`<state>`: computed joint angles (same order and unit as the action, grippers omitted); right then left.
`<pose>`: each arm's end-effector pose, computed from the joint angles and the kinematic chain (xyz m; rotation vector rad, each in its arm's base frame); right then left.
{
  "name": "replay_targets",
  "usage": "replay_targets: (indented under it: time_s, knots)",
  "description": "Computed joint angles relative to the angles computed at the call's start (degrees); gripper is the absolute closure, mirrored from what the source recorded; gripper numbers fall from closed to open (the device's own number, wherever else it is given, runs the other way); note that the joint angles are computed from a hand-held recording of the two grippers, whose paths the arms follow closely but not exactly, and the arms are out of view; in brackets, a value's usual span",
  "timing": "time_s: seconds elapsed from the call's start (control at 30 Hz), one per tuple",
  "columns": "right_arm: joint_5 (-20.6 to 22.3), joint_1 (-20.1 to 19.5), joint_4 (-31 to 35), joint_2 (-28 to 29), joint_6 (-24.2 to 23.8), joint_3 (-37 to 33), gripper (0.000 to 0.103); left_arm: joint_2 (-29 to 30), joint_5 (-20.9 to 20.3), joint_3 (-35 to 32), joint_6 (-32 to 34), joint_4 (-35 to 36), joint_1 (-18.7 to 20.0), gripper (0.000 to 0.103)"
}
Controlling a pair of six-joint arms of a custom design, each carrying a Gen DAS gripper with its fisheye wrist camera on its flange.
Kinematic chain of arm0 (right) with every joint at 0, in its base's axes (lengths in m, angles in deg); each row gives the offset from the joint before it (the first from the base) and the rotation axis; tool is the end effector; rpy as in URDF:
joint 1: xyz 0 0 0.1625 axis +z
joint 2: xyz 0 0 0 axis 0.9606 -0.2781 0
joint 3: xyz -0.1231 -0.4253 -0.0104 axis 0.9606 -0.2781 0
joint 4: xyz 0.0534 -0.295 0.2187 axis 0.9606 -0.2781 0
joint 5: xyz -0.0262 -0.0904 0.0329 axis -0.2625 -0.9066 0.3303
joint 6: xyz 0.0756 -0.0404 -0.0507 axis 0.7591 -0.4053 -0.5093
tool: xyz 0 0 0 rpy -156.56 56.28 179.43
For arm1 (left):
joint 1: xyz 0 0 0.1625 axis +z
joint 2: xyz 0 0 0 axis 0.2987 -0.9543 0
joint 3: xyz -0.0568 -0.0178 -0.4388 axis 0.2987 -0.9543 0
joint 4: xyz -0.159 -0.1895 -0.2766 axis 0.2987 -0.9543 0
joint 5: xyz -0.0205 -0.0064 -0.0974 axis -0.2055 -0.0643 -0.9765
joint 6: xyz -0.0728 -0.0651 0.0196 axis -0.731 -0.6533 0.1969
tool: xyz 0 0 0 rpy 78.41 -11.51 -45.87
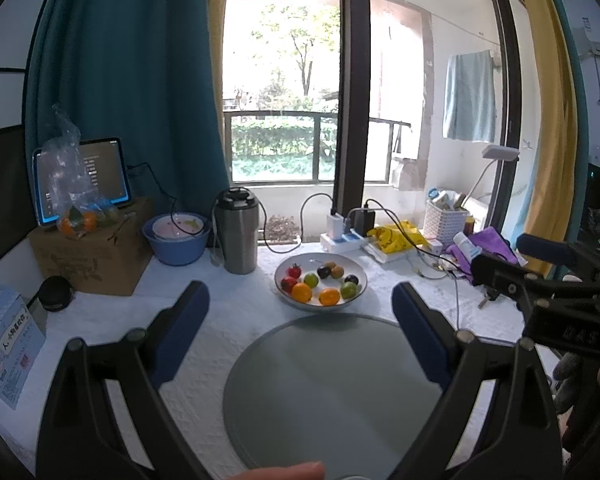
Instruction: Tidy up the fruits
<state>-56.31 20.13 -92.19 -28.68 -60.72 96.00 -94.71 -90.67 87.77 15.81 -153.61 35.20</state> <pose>0.1931 -0.8283 0.2005 1.2800 -2.3371 0.9934 -0.2633 -0.7127 0.1024 0.1752 1.8414 -1.4642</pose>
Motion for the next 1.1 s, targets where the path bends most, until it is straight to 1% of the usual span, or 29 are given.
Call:
replay_targets:
  time_s: [1.1]
  knots:
    - [0.08, -0.11, 0.4, 0.17, -0.24, -0.58, 0.016, -0.06, -0.41, 0.07, -1.71, 1.47, -0.08, 0.009]
